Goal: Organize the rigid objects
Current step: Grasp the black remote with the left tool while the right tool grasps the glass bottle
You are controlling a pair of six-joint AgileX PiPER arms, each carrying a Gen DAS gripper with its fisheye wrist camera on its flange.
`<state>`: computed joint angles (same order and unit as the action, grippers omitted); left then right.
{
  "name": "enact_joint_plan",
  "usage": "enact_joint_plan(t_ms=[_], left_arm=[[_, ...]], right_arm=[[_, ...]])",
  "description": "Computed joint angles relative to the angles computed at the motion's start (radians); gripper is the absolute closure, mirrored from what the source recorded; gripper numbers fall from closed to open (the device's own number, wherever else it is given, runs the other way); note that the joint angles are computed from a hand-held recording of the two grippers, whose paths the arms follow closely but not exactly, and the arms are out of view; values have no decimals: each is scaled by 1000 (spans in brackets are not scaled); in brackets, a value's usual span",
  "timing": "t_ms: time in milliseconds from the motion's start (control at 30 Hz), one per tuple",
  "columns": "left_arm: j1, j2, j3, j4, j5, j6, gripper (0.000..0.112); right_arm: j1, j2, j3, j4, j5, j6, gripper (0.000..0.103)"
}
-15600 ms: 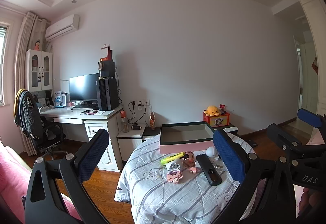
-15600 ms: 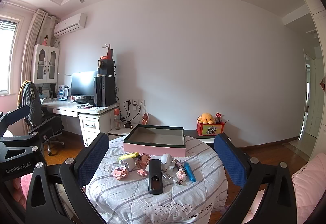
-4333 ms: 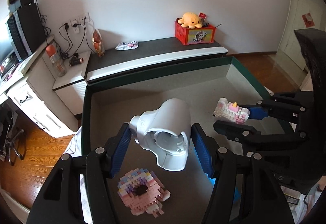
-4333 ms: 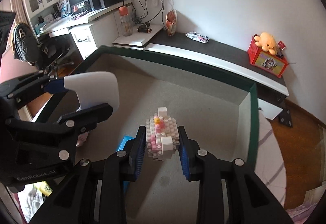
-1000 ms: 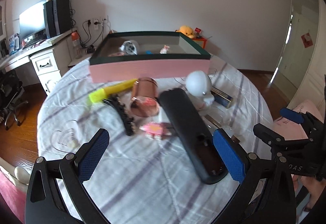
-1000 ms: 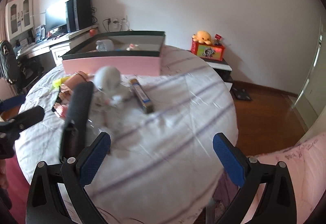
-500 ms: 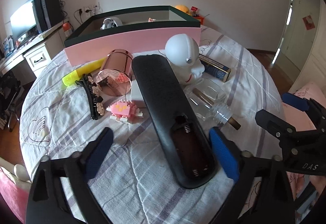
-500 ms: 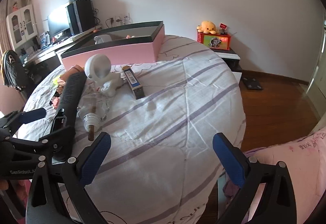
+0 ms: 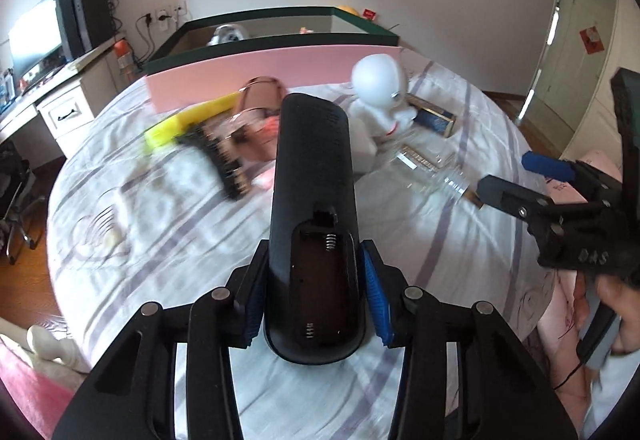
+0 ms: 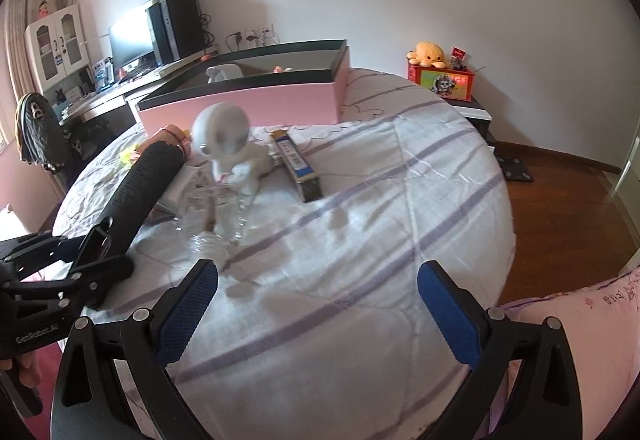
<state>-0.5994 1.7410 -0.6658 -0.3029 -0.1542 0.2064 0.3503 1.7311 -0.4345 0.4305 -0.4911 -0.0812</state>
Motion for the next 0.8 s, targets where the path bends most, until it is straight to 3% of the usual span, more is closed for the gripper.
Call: enact_joint_plan(t_ms=[67,233,367,467,567,633,667,767,800], left_arm=[[15,-30,41,9,-11,5,69],[82,-62,79,276,-8,-231,66],[82,-41,53,189,-9,-156,57],[86,-12,21,209,-9,-174,48],[94,17,-9,259,-14,-217,47],[98,35,-23,278,-25,-228,48],[99,41,-30,287,-26,-230,53],[107,48,-31,398,-45,-312,68],[108,48,-30,407,-49,-316,68]], right_arm=[[16,16,-31,17,23,-22,2],[57,52,-98,62,56,-80,2],[75,92,-168,107,98,-143,2],[75,117,-207,132,123,-180,4],[75,138,-232,163,134,-219,10],[78,140,-239,198,134,-257,17],[75,140,-243,193,137,-255,25],[76,146,-269,257,157,-335,36],[75,149,-275,260,162,-345,38]])
